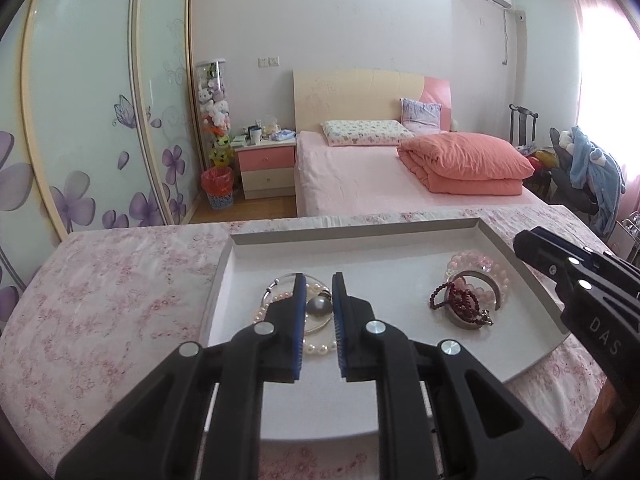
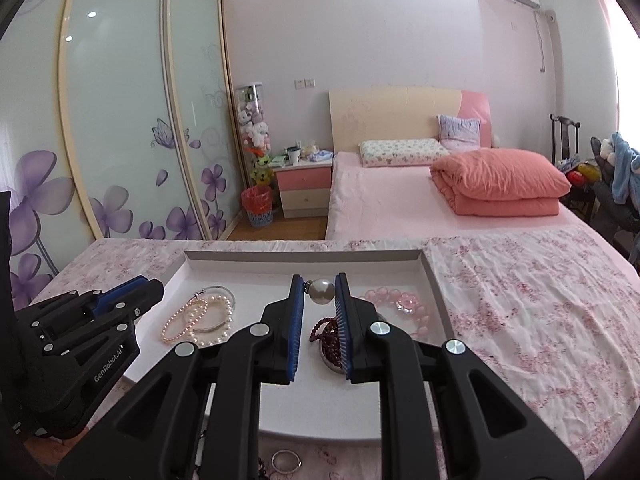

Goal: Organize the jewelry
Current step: 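Open both grippers to release the earrings inside the tray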

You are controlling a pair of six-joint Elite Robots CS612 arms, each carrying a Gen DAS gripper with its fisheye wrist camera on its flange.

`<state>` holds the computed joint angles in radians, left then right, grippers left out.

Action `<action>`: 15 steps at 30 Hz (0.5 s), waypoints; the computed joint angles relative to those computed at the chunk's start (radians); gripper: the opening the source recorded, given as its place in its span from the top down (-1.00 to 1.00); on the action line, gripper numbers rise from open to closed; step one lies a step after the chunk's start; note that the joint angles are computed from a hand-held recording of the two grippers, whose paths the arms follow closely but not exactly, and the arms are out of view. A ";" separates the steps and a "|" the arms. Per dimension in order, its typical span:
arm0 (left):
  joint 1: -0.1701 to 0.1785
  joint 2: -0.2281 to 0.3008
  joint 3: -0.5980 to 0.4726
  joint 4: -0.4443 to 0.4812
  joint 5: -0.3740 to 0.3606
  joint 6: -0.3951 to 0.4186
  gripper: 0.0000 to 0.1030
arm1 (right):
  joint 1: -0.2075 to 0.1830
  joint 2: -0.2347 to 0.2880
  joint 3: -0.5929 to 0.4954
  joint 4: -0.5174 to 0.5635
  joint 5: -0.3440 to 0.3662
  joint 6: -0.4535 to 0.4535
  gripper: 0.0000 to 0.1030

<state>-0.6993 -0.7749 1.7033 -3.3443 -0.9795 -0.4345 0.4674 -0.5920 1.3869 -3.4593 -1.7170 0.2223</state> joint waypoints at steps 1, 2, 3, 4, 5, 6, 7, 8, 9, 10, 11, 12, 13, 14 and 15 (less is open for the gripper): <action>0.002 0.005 -0.008 0.008 -0.006 0.002 0.73 | -0.001 0.002 -0.004 0.009 0.004 0.003 0.67; 0.005 0.008 -0.014 0.013 -0.010 0.004 0.73 | -0.004 0.005 -0.012 0.026 0.011 0.010 0.67; 0.007 0.011 -0.020 0.019 -0.015 0.005 0.73 | -0.006 0.006 -0.016 0.036 0.016 0.014 0.67; 0.010 0.015 -0.026 0.026 -0.023 0.003 0.73 | -0.009 0.007 -0.018 0.051 0.026 0.021 0.67; 0.012 0.018 -0.031 0.032 -0.030 0.001 0.71 | -0.010 0.007 -0.018 0.059 0.032 0.027 0.66; 0.016 0.020 -0.037 0.038 -0.043 -0.001 0.68 | -0.013 0.006 -0.018 0.068 0.043 0.032 0.65; 0.018 0.022 -0.040 0.042 -0.050 -0.002 0.64 | -0.015 0.005 -0.017 0.073 0.048 0.034 0.56; 0.020 0.024 -0.043 0.045 -0.054 -0.005 0.52 | -0.016 0.003 -0.013 0.072 0.050 0.039 0.39; 0.022 0.025 -0.046 0.046 -0.054 -0.006 0.45 | -0.017 0.001 -0.007 0.065 0.048 0.042 0.31; 0.023 0.025 -0.045 0.042 -0.056 -0.007 0.43 | -0.019 -0.002 0.001 0.058 0.045 0.045 0.27; 0.024 0.024 -0.043 0.037 -0.057 -0.009 0.40 | -0.019 -0.001 0.000 0.059 0.044 0.048 0.27; 0.025 0.023 -0.040 0.036 -0.057 -0.014 0.39 | -0.020 -0.004 0.006 0.056 0.044 0.054 0.27; 0.026 0.021 -0.038 0.036 -0.058 -0.017 0.39 | -0.022 -0.007 0.011 0.053 0.046 0.057 0.27; 0.027 0.017 -0.033 0.035 -0.060 -0.024 0.39 | -0.023 -0.011 0.019 0.048 0.047 0.062 0.27; 0.028 0.013 -0.029 0.035 -0.060 -0.030 0.39 | -0.024 -0.014 0.027 0.044 0.046 0.065 0.27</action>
<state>-0.6710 -0.7619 1.6744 -3.3091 -1.0398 -0.4642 0.4433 -0.6065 1.4141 -3.4155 -1.6712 0.2872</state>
